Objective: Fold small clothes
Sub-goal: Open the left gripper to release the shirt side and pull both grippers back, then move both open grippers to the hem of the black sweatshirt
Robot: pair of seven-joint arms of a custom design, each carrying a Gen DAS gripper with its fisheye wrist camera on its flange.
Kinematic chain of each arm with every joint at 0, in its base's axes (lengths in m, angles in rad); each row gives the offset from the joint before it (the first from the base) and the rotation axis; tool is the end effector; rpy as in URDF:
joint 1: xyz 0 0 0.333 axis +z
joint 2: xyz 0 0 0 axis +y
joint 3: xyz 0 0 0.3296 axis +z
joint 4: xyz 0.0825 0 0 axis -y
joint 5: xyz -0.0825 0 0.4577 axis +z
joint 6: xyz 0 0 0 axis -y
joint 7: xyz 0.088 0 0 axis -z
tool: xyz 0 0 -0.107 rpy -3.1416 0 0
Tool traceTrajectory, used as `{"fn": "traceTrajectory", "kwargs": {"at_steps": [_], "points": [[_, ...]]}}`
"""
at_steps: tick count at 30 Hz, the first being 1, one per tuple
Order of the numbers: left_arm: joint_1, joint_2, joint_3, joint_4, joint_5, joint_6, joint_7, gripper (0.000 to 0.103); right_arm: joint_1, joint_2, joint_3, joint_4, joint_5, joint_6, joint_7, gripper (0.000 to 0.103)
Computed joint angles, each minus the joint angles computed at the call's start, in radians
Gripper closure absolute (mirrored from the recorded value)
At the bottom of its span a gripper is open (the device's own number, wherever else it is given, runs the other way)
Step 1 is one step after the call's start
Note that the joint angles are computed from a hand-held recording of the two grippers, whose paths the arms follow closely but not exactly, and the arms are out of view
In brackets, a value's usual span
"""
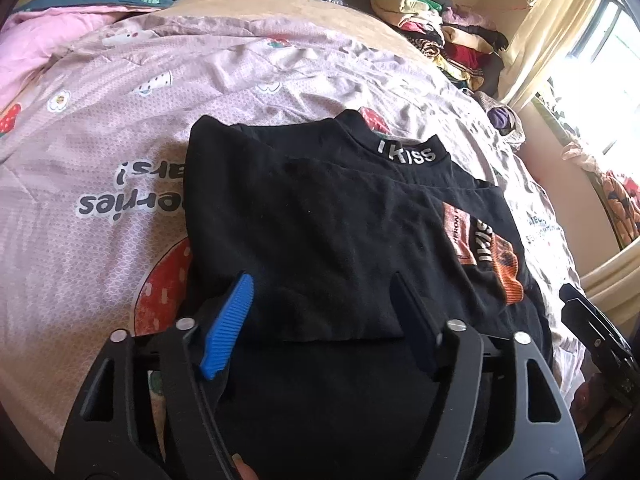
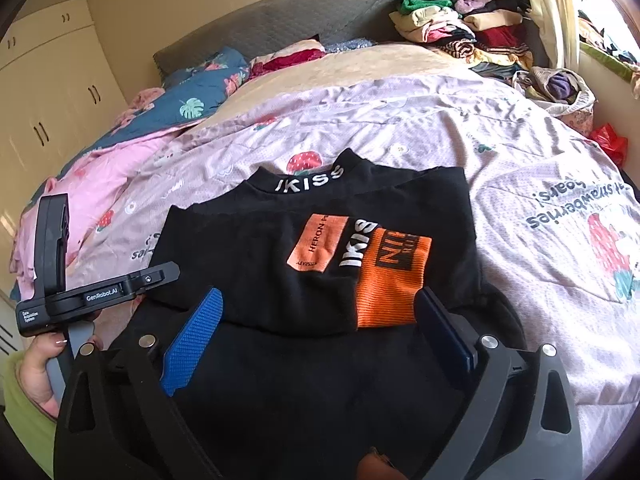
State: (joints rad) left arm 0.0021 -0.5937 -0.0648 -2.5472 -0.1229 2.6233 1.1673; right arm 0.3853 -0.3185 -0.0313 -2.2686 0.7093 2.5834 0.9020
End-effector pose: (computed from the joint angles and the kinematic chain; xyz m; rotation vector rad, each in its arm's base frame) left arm 0.4741 -0.0287 0.5281 -2.2805 1.4713 -0.8449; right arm 0.5331 0.1833 0.5406 -2.0240 1.1586 -0.1929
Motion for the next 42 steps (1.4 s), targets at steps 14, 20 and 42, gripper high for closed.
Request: {"fn": "traceTrajectory", "kwargs": {"at_steps": [14,20,42], "points": [[0.0,-0.049,-0.017,0.001,0.034,-0.012,-0.012,0.011,0.017,-0.072,-0.021,-0.035,0.026,0.031,0.003,0.006],[-0.003,-0.077,-0.02,-0.007,0.044,-0.018,-0.016,0.01,0.027,-0.104,-0.031,-0.052,0.025,0.032,0.004,0.006],[-0.013,-0.201,-0.036,-0.058,0.072,-0.076,-0.051,0.01,0.043,-0.249,-0.074,-0.145,-0.021,0.009,-0.004,0.005]]}}
